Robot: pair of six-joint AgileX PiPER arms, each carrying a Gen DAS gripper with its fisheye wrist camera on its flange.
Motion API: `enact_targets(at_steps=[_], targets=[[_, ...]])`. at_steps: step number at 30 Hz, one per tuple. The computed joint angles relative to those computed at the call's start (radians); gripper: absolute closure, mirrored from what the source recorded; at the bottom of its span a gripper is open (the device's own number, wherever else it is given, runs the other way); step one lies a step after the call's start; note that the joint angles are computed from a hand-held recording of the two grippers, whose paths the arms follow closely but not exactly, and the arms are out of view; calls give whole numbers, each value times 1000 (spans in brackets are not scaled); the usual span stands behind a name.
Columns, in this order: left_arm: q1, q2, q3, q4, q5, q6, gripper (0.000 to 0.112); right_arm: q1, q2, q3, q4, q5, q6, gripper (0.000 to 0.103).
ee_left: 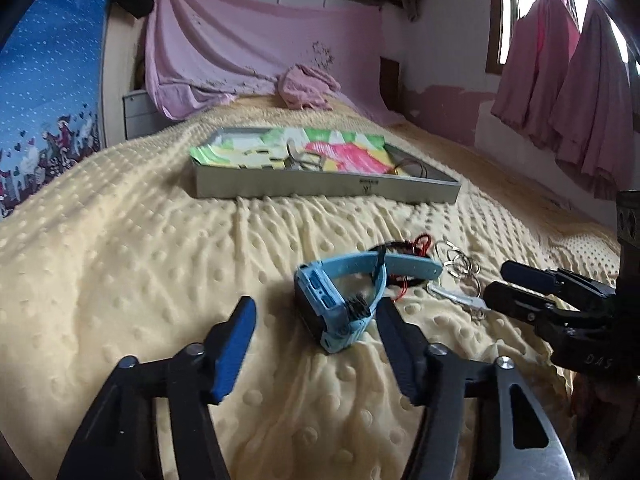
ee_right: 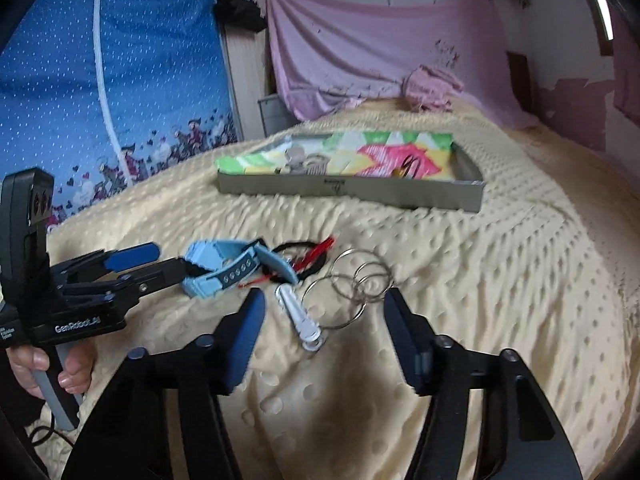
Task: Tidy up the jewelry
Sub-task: 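Grasp the blue smartwatch with the left tool while the right tool grasps the small white clip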
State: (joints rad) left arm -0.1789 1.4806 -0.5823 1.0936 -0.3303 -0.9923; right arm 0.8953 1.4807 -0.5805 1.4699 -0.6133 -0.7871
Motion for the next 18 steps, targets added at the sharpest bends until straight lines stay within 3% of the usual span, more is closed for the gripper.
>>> enact_targets(at_steps=[3, 6, 9, 13, 18], targets=[[-1, 35, -35, 125, 3, -127, 62, -41, 27, -19, -19, 79, -10, 62], [10, 64, -50, 169, -26, -168, 62, -67, 56, -43, 2, 130, -43, 64], [-15, 85, -68, 187, 5, -188, 62, -78, 79, -66, 40, 152, -86, 70], [-43, 94, -76, 160, 35, -170, 72, -81, 82, -70, 51, 160, -102, 71], [-64, 87, -63, 53, 54, -73, 78, -79, 80, -68, 54, 161, -103, 79]])
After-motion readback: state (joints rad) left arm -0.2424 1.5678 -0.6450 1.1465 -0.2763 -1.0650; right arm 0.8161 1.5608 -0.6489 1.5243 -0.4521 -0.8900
